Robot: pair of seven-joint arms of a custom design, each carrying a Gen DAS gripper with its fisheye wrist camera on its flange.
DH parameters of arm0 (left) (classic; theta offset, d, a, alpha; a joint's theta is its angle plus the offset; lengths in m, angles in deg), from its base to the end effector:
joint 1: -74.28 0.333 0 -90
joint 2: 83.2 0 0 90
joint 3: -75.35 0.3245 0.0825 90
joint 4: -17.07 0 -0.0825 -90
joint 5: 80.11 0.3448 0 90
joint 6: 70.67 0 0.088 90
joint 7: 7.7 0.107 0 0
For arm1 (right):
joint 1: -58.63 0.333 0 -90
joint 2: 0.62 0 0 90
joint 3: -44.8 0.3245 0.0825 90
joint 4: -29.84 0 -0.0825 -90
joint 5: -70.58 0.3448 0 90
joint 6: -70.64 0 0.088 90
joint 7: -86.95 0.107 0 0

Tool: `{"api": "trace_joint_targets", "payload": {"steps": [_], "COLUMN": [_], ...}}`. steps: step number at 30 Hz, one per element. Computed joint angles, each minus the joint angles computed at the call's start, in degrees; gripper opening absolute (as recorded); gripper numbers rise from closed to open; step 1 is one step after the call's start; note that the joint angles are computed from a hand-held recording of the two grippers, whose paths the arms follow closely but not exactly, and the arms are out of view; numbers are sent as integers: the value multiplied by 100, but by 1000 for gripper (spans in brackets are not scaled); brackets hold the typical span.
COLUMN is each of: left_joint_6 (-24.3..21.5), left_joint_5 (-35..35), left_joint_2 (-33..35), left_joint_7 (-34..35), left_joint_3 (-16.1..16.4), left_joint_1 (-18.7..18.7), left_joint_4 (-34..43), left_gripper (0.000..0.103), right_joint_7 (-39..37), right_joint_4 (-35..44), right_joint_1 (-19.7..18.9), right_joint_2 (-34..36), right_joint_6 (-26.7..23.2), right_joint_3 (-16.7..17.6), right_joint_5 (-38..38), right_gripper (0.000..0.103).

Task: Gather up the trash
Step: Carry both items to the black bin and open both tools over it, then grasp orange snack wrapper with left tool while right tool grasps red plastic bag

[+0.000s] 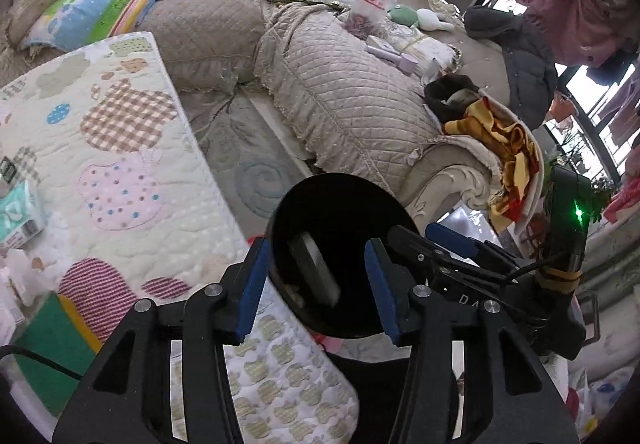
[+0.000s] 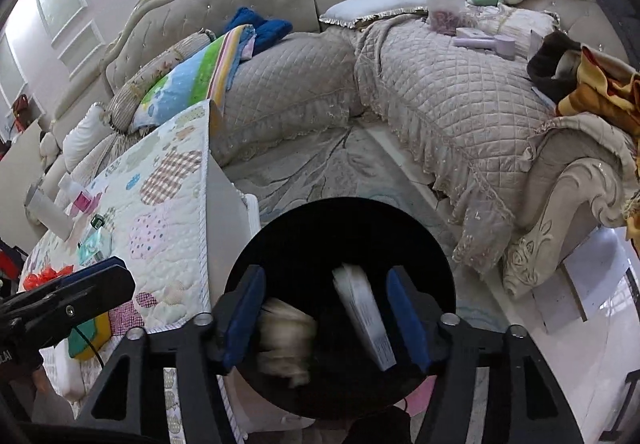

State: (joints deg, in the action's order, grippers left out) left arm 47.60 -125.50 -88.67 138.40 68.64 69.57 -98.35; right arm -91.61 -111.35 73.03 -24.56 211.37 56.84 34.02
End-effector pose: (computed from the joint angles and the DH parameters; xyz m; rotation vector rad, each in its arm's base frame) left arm 0.4936 -0.1400 0.5446 1.0051 -2.6267 1.0409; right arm 0.3662 0.1912 0.5113 -1.0741 2.3421 -0.6357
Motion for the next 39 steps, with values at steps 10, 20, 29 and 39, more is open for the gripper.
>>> {"api": "trace_joint_targets", "payload": {"steps": [10,20,29,39], "left_joint_6": [742,1026,875,892], "left_joint_5": [172,279,343,496], "left_joint_2": [-372,-371,-151,430], "left_joint_7": [195,373,328,205], "left_joint_3": [183,463,688,858], "left_joint_1": [167,464,936,1590], "left_joint_4": [-353,-338,9,633], "left_gripper": [48,48,48,48], "right_joint_7": [73,-135,-704,-1700], "right_joint_4": [516,1510,2676,3927], "right_joint_1": [138,532,986,1505], "right_joint_2": [568,1411,2285,3387], "right_joint_6": [130,110,160,336], "right_joint_3": [117,69,-70,-313], "right_joint_5": [-142,-364,-400,107], "right_gripper": [62,62,64,65]}}
